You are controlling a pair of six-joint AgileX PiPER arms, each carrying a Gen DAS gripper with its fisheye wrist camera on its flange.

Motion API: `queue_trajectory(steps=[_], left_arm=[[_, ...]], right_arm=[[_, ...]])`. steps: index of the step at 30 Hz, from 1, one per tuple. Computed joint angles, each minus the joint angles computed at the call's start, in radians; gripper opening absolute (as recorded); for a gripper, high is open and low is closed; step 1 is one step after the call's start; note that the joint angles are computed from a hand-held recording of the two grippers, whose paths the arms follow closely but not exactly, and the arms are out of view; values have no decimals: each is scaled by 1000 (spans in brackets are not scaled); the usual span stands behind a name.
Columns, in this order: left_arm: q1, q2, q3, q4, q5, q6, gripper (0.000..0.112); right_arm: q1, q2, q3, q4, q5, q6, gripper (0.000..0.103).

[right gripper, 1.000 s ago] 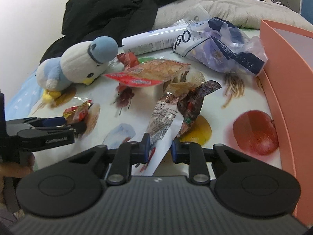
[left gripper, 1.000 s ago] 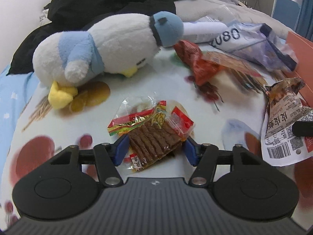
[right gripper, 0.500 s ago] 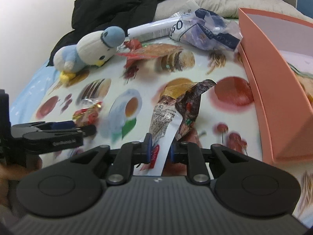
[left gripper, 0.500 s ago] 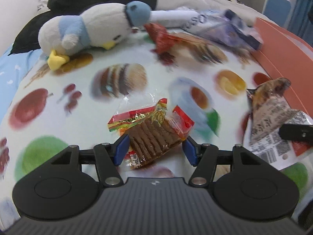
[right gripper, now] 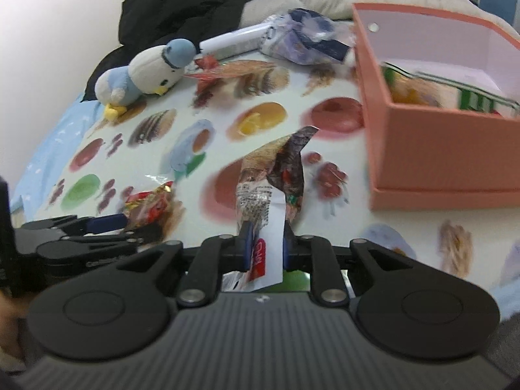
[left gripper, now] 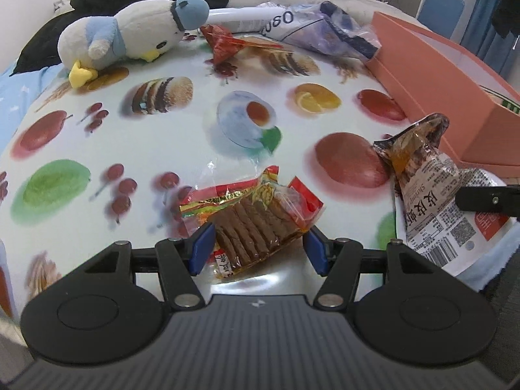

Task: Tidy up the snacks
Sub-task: 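Lift the spicy-strip packet with the left tool while the right tool lifts the clear packet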

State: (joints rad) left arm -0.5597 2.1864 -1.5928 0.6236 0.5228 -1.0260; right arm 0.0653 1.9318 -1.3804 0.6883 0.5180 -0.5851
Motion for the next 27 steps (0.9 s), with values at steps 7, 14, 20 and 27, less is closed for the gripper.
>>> queue_trajectory(steps=[7, 14, 20, 27], left_arm=[[7, -82, 115, -13, -138, -117, 92], [17, -100, 131, 0, -139, -281, 97], [19, -28, 23, -59, -53, -236, 97], [2, 97, -177, -122, 102, -78, 97]], right_arm=[[-34, -52, 85, -16, -28, -18, 27], [-23, -71, 120, -141, -95, 99, 73], [-3, -33, 97, -181, -149, 149, 73], [13, 32, 40, -178, -162, 167, 72]])
